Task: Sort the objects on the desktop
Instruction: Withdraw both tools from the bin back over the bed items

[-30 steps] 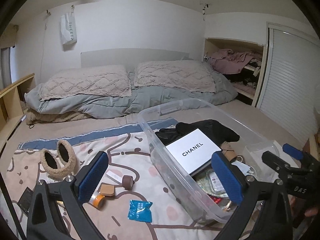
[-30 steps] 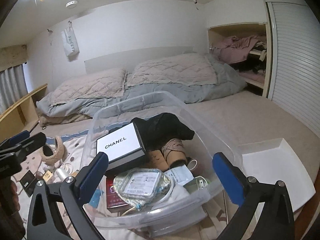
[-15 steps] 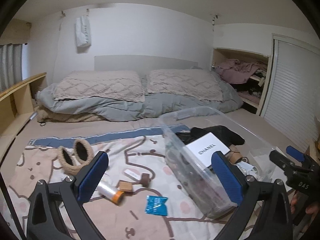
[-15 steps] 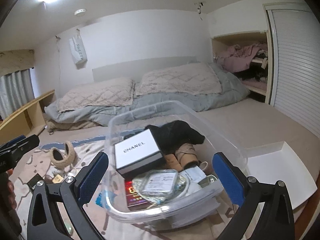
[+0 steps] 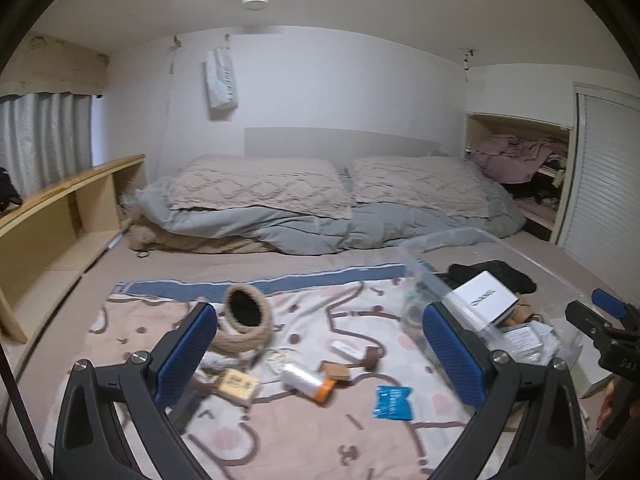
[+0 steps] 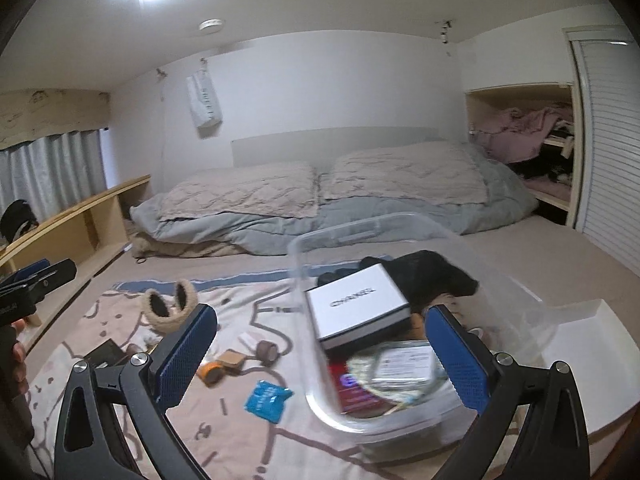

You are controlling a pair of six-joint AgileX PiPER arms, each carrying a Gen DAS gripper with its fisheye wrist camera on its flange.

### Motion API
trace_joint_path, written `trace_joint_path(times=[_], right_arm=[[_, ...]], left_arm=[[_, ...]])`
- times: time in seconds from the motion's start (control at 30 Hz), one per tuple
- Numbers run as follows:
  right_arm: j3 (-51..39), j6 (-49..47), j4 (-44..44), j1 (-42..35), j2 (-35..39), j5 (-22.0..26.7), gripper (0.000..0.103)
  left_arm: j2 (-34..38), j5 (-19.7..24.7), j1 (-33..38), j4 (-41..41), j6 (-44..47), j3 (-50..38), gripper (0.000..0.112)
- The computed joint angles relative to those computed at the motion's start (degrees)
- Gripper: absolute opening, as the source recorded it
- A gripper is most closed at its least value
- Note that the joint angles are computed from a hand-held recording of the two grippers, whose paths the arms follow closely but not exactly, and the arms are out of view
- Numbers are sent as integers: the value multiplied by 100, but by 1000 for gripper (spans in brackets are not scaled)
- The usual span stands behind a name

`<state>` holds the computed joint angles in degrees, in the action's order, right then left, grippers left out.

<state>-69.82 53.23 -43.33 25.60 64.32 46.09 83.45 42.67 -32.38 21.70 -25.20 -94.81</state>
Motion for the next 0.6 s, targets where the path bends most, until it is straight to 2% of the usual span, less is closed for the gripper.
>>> trace_joint_path(times=[0.33,0.43,0.6], right_arm=[[316,1248,-1146,1066,379,-27,103],[525,1680,-1468,1294,415,-85,103],[1089,2988,-2480,1729,419,-79,103]], left_arm=[[-709,-961,983,-594,295,1522,103],[-874,-1247,1099,-400,67,1960,103],[-1143,-1700,1155,-86,-307,2695,103]])
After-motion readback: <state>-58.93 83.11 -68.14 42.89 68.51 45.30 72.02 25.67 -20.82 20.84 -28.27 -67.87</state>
